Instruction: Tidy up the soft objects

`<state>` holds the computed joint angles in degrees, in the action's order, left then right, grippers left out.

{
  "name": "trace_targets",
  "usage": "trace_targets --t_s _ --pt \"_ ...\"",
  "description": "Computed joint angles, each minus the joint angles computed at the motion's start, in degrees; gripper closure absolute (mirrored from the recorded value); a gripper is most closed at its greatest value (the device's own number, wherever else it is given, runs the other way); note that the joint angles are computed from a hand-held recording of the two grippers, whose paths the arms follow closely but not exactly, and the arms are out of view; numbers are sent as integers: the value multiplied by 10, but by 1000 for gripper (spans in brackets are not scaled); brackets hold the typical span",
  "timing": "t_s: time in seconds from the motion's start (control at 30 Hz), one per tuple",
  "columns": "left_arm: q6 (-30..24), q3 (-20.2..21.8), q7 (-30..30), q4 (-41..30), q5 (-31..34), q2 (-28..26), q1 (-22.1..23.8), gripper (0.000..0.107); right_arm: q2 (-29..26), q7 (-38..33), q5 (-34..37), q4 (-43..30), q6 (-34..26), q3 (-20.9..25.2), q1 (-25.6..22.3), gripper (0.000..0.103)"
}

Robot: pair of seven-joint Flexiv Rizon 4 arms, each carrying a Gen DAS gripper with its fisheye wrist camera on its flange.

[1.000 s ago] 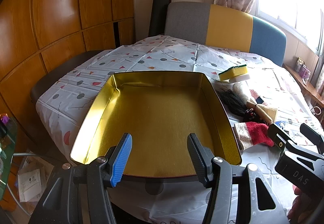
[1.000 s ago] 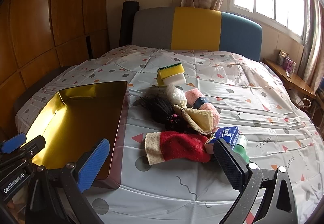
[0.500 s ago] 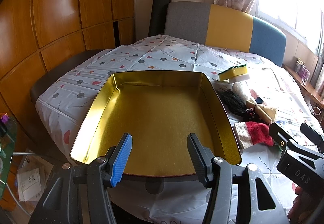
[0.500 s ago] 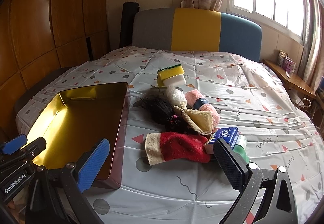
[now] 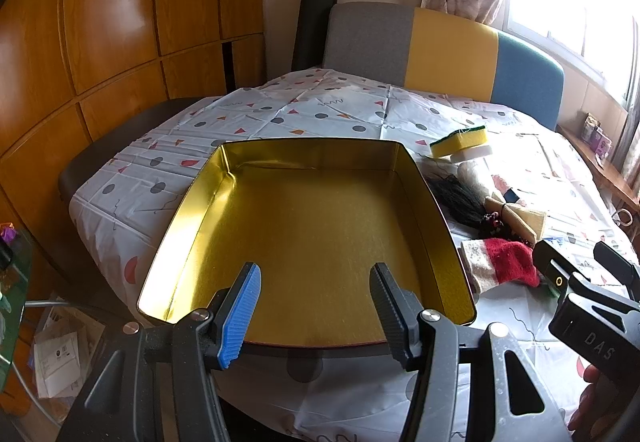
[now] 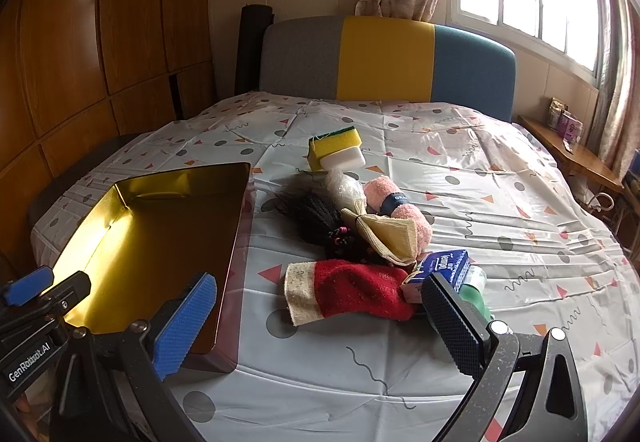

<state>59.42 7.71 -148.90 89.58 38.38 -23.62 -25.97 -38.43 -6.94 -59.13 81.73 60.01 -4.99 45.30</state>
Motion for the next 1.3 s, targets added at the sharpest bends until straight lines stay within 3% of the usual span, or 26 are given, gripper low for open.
trace_targets --t_s 0.53,0.67,0.77,0.93,1.07,1.2,1.3 --pt "17 -8 47 -5 -29 -17 7 48 25 10 -15 29 4 -7 -26 0" --pt "105 -59 156 29 -117 -23 61 41 40 20 -4 50 35 1 -59 0" --pt "182 -141 284 62 -213 -31 128 29 50 22 14 68 44 1 -84 0" --pt "128 -217 462 -5 -286 -75 150 29 57 -5 54 97 50 7 -123 0" --pt "16 -213 569 -101 -301 -125 115 29 69 48 60 140 86 -8 -139 0" --pt "-62 -196 628 -181 -326 -174 79 31 78 106 52 160 130 -28 -142 0" --pt "-112 -174 661 -261 -339 -221 48 31 81 107 60 165 132 -20 -150 0"
